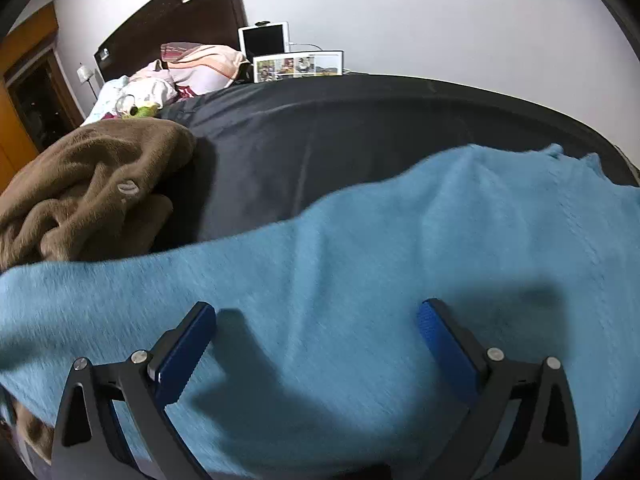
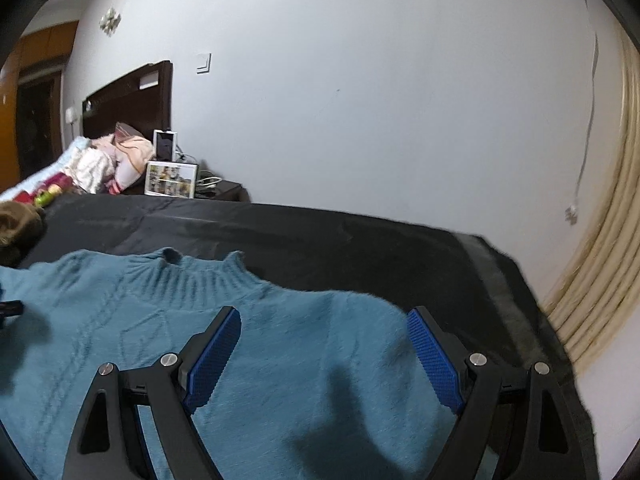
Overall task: Fold clothes
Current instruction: 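Lay the sweater flat on the dark cloth with both grippers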
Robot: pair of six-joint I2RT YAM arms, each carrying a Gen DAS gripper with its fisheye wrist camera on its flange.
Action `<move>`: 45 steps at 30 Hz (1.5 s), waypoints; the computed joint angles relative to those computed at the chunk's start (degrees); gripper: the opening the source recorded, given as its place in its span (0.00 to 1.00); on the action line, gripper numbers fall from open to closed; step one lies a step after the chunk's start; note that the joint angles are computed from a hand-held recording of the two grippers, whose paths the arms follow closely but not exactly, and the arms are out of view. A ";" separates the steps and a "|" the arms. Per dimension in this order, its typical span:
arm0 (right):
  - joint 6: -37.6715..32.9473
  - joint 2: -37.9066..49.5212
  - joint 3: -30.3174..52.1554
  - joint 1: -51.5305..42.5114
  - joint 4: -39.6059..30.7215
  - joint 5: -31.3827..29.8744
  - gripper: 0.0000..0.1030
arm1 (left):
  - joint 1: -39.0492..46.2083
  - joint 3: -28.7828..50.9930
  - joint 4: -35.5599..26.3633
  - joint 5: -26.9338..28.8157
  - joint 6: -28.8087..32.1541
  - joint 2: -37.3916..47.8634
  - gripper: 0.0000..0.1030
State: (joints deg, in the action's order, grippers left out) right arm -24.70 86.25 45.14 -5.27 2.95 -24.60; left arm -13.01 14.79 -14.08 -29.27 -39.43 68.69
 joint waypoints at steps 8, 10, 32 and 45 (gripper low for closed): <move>0.58 1.13 6.51 2.91 -16.88 -3.46 0.85 | 12.74 -1.71 10.90 4.54 12.17 2.46 1.00; 0.66 0.21 6.72 5.00 -18.81 -2.51 0.85 | 15.09 -1.82 12.23 6.23 14.19 2.53 1.00; 17.50 24.17 20.00 40.57 -14.92 22.21 1.00 | 35.36 1.42 19.72 19.81 29.90 8.12 1.00; 19.13 28.15 25.84 41.13 -14.59 20.17 1.00 | 39.77 2.94 19.84 22.16 33.35 9.06 1.00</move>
